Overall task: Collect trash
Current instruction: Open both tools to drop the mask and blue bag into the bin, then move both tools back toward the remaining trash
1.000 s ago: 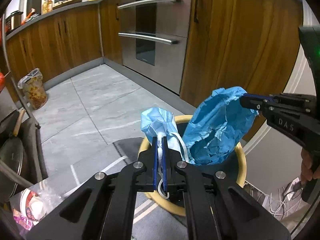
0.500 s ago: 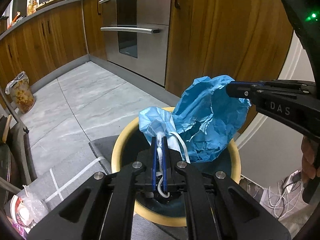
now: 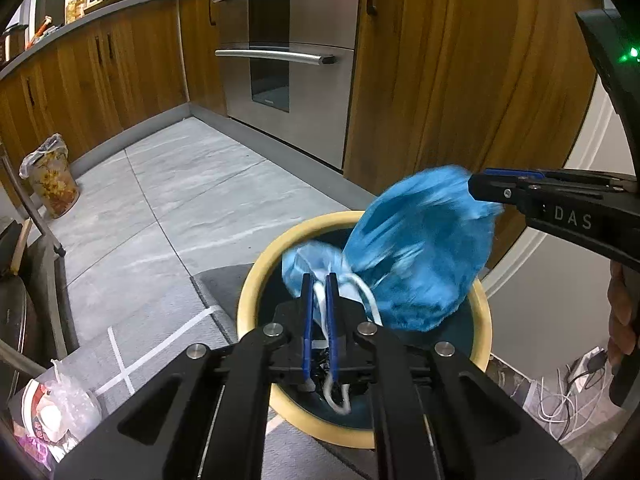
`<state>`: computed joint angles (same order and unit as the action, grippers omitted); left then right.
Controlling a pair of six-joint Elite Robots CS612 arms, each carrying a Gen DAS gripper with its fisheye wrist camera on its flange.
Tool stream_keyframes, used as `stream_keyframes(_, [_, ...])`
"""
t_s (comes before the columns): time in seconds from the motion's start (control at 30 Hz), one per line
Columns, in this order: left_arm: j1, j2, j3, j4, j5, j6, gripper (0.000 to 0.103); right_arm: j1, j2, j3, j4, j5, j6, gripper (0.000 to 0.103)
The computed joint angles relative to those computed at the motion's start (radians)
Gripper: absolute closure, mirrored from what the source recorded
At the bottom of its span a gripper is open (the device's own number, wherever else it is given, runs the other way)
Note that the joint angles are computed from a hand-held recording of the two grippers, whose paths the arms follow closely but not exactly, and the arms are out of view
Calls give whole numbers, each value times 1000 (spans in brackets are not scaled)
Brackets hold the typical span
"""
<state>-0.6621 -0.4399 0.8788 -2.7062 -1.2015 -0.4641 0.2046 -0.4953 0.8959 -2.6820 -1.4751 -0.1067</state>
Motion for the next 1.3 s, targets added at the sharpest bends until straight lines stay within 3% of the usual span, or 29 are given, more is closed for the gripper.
stream_keyframes(0.1, [-1,-7,14,-15,18,-12,75,0,-5,11,-11,-1,4,76])
stream_keyframes(0.2, [-1,-16,32,-25,27,-25,73,0,-10,21,-25,-2,-2,70])
stream_keyframes(0.47, [-6,-58,104,-62,58,-50,59,-1,-27,51,-65,22,-12,49])
stream_keyframes(0.53, [-8,-76,136,-83,72,-74,49,-2,-35,65,-81,33,-14,45])
stream_keyframes(0.87, [-30,-173,301,-150,162,-124,29,-1,-68,124,-158,106,-7,23])
stream_keyframes(1.1, [-46,-232,395,-171,232,-146,20,6,-91,166,-232,147,18,17])
stream_keyframes(1.3, [-57,-282,477,-181,288,-194,15,13,-109,204,-304,224,19,11])
